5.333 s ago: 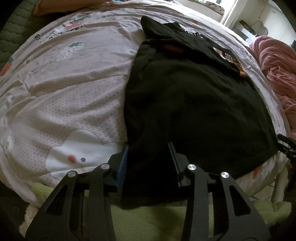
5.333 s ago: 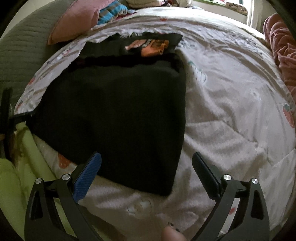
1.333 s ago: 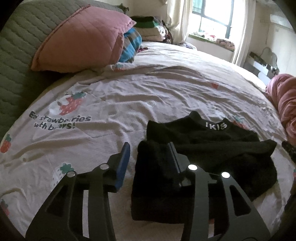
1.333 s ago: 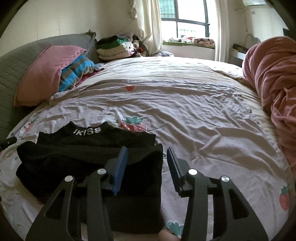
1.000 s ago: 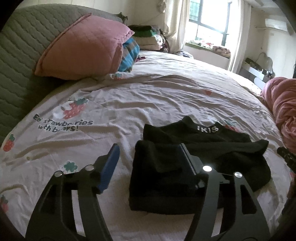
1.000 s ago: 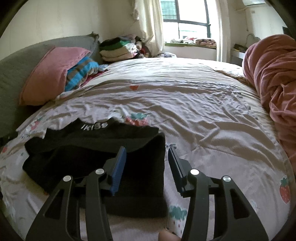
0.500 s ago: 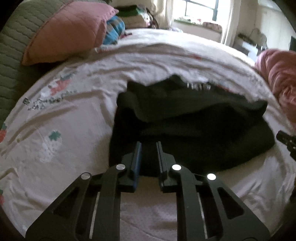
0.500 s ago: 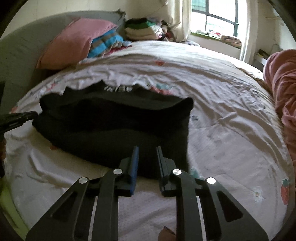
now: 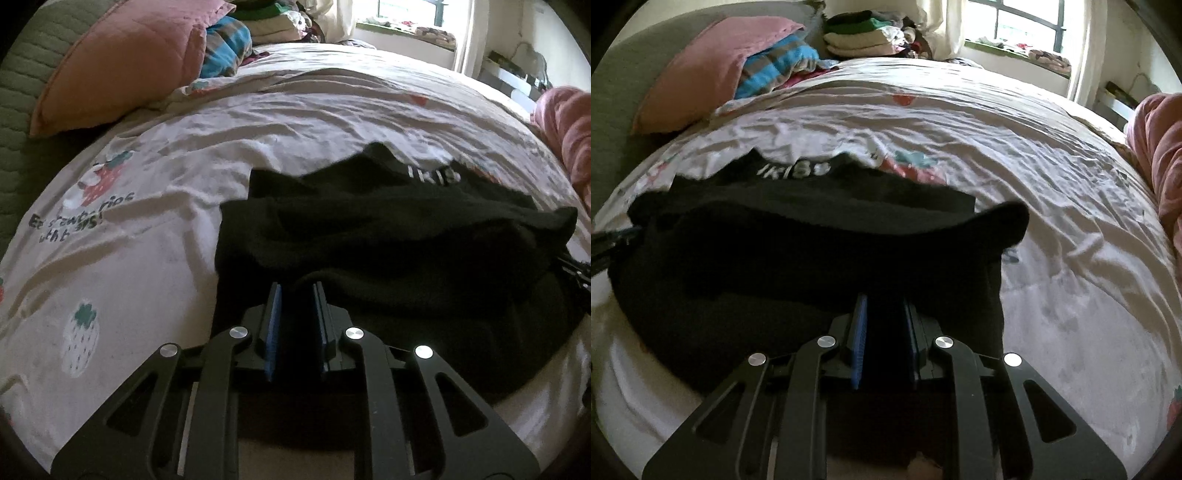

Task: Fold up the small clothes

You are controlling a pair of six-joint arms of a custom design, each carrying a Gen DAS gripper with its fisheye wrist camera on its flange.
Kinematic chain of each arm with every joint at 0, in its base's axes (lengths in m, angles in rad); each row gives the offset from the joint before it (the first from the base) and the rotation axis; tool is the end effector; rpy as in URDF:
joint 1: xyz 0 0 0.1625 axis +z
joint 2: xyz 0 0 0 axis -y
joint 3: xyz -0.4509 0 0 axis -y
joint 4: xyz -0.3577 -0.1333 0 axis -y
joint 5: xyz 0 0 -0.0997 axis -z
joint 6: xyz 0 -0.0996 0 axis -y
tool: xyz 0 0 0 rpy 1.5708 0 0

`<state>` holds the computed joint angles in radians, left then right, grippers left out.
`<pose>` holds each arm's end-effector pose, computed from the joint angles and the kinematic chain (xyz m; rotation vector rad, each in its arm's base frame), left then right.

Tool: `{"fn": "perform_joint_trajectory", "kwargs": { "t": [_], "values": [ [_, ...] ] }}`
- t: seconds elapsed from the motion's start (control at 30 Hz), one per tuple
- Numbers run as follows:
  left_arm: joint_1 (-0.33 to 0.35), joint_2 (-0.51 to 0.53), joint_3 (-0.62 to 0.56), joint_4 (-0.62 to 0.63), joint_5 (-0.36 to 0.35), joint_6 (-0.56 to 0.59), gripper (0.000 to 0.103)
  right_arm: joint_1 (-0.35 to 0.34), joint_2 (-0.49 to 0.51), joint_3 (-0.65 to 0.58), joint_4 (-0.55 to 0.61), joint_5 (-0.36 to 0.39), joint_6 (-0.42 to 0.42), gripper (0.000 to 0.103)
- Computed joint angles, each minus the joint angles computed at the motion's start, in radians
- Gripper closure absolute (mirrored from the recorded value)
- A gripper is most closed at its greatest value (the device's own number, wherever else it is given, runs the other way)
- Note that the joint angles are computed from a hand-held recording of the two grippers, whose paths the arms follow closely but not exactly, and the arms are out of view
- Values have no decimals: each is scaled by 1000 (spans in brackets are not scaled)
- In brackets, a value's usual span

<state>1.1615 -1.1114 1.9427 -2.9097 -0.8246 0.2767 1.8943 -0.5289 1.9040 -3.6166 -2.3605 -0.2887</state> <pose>-0.0400 -0.5971 0.2869 0.5656 2.2934 -0.6692 0.2439 -0.5305 0.0462 0.3663 -2.2431 0.8001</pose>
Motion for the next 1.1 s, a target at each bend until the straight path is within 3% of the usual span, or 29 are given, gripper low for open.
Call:
{"fn": "perform_joint_trajectory", "kwargs": {
  "t": [0.13, 0.27, 0.4, 0.53, 0.57, 0.7, 0.73, 0.8, 0.83, 0.87, 0.93, 1.03, 1.1],
  "values": [
    [15, 31, -67, 20, -35, -22, 90, -9, 16, -75, 10, -16, -15, 85],
    [33, 55, -130, 14, -71, -51, 81, -23, 25, -146, 21, -37, -11, 85],
    [53, 55, -172, -28, -123, -79, 80, -35, 25, -188, 2, -55, -4, 85],
    [89, 43, -205, 11, -190, -115, 81, -52, 4, -182, -17, -81, 26, 84],
    [97, 39, -204, 9, -206, -117, 81, -55, -1, -176, -24, -85, 28, 82],
    [122, 25, -196, -31, -298, -110, 81, -71, -32, -132, -19, -56, 34, 57],
    [126, 20, -197, -34, -333, -111, 80, -71, -30, -132, -21, -58, 25, 57],
    [136, 5, -211, -16, -433, -110, 72, -72, -25, -140, 5, -59, 18, 56],
    [136, -1, -213, -17, -457, -103, 55, -73, -20, -150, 21, -59, 17, 53],
    [129, -10, -207, -42, -463, -90, 49, -72, -16, -156, 29, -61, 17, 51],
    [117, -22, -198, -79, -440, -83, 47, -74, -2, -180, 49, -70, 18, 51],
    [103, -22, -212, -45, -319, -105, 45, -82, 9, -208, 71, -86, 44, 51],
    [120, -11, -225, -14, -287, -118, 45, -86, 9, -214, 72, -83, 54, 51]
  ]
}}
